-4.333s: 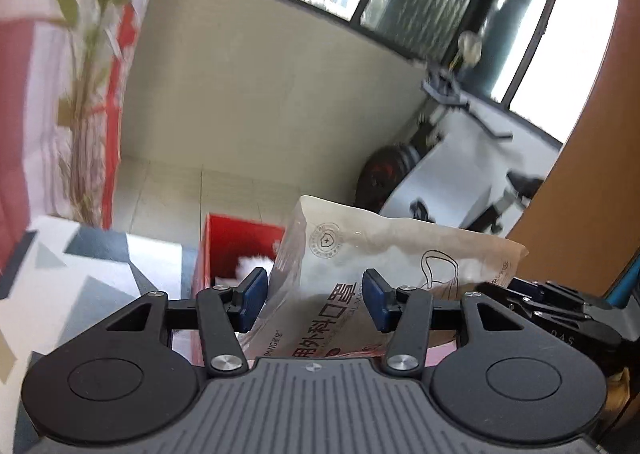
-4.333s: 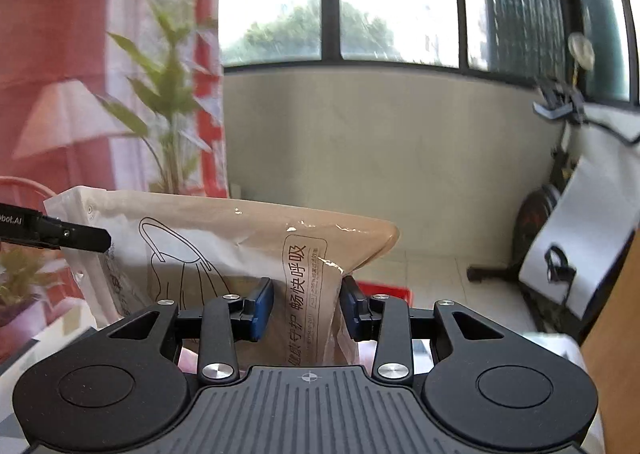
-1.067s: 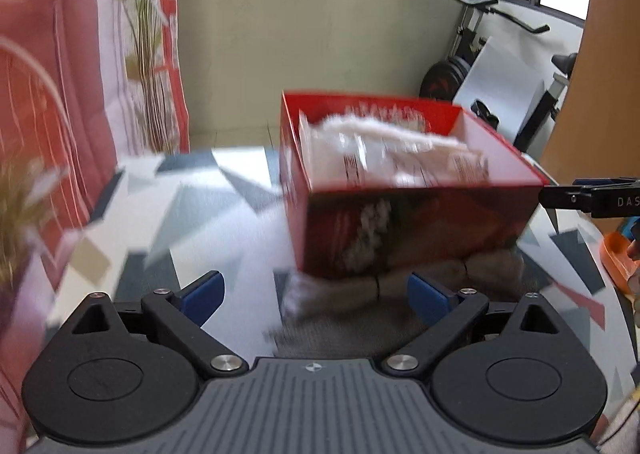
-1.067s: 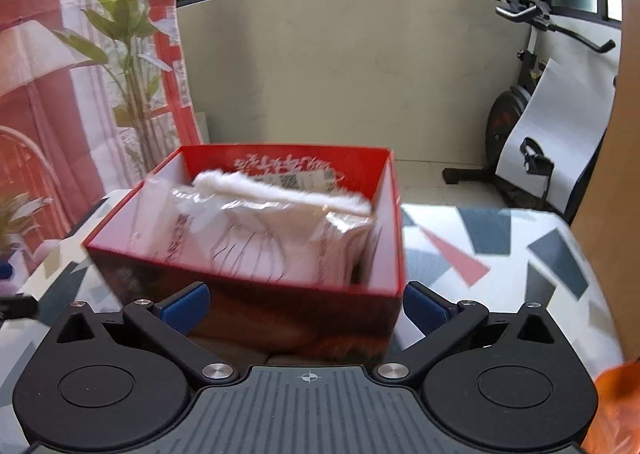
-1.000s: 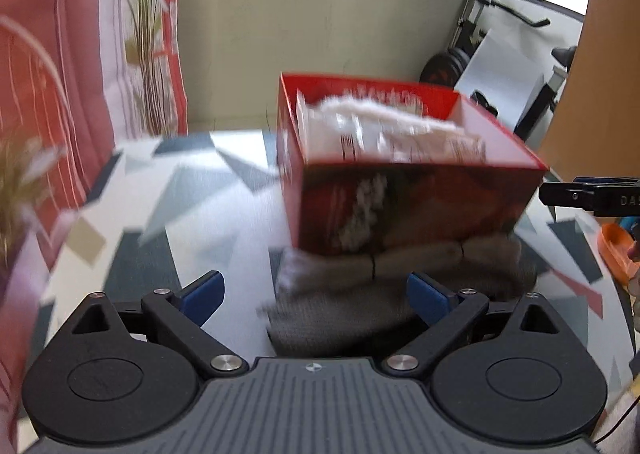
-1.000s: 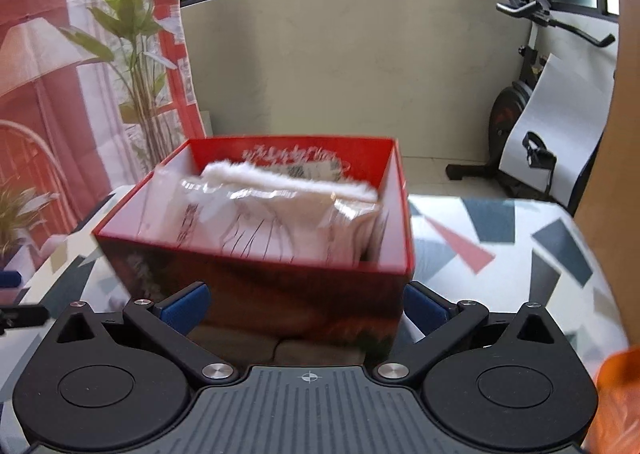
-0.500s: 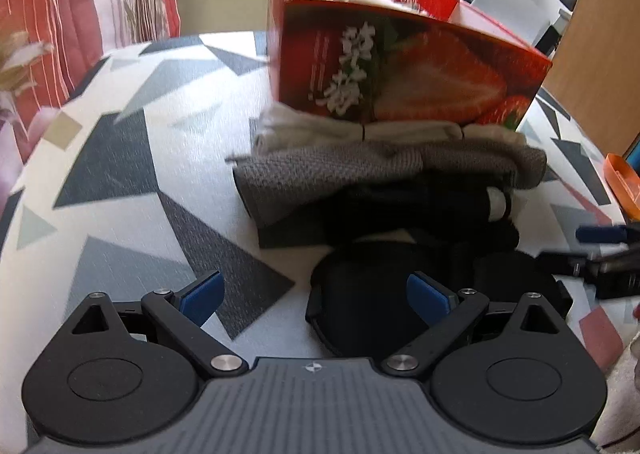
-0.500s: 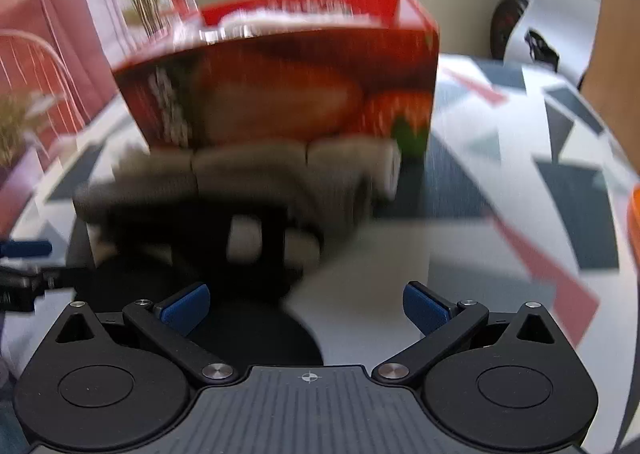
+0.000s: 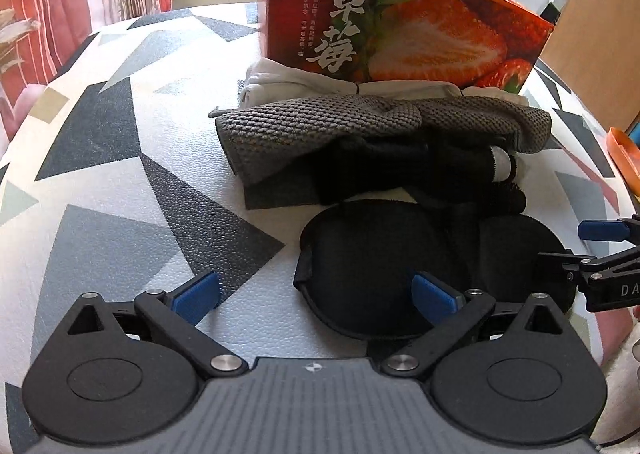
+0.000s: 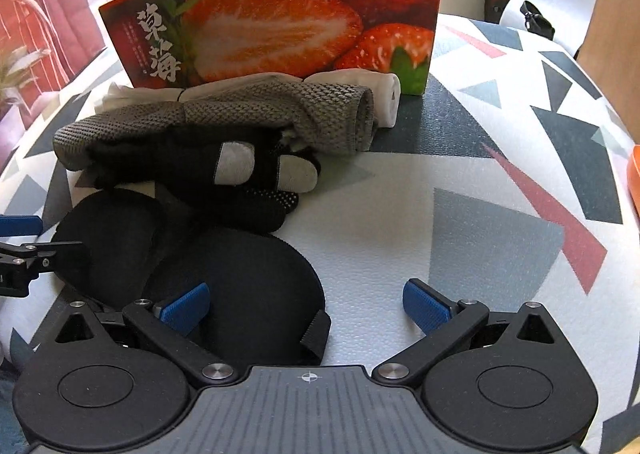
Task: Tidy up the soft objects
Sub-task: 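Move both grippers back to the black eye mask beside the grey glove, then lower both grippers onto the black eye mask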
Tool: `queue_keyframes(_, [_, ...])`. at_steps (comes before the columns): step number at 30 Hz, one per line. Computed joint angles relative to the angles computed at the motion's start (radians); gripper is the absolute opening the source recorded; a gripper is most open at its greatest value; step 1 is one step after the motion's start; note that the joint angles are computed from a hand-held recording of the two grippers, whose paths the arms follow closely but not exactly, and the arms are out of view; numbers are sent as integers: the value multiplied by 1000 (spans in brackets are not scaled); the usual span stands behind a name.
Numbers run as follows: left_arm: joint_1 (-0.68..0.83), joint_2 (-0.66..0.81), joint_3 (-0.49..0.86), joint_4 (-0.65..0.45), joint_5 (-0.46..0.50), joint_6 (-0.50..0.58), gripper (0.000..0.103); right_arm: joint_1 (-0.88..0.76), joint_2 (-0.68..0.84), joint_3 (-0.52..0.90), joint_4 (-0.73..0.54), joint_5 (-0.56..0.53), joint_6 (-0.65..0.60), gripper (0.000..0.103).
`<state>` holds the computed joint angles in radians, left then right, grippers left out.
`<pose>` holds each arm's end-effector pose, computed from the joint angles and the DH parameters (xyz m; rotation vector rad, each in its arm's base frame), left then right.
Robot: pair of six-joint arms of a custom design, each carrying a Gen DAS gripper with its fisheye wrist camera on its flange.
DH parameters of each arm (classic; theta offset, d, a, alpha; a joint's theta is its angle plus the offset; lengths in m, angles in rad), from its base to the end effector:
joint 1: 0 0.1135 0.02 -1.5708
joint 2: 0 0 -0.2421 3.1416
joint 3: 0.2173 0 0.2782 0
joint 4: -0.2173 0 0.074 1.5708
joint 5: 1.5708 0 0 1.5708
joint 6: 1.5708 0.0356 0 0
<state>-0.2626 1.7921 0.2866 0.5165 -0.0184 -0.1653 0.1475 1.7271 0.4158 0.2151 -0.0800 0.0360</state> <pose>0.2039 -0.0541 -0.0090 0.1177 2.5630 -0.1400 0.2324 0.0374 0.0081 -0.1747 2.6659 0.1657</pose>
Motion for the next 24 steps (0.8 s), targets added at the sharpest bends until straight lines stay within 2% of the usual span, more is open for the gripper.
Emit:
queue_keyframes(15, [-24, 12, 14, -9, -32, -4, 103, 64, 26, 1, 28, 89, 16, 103])
queue_keyframes(24, [-23, 18, 19, -11, -34, -2, 103, 66, 25, 3, 26, 90, 19, 103])
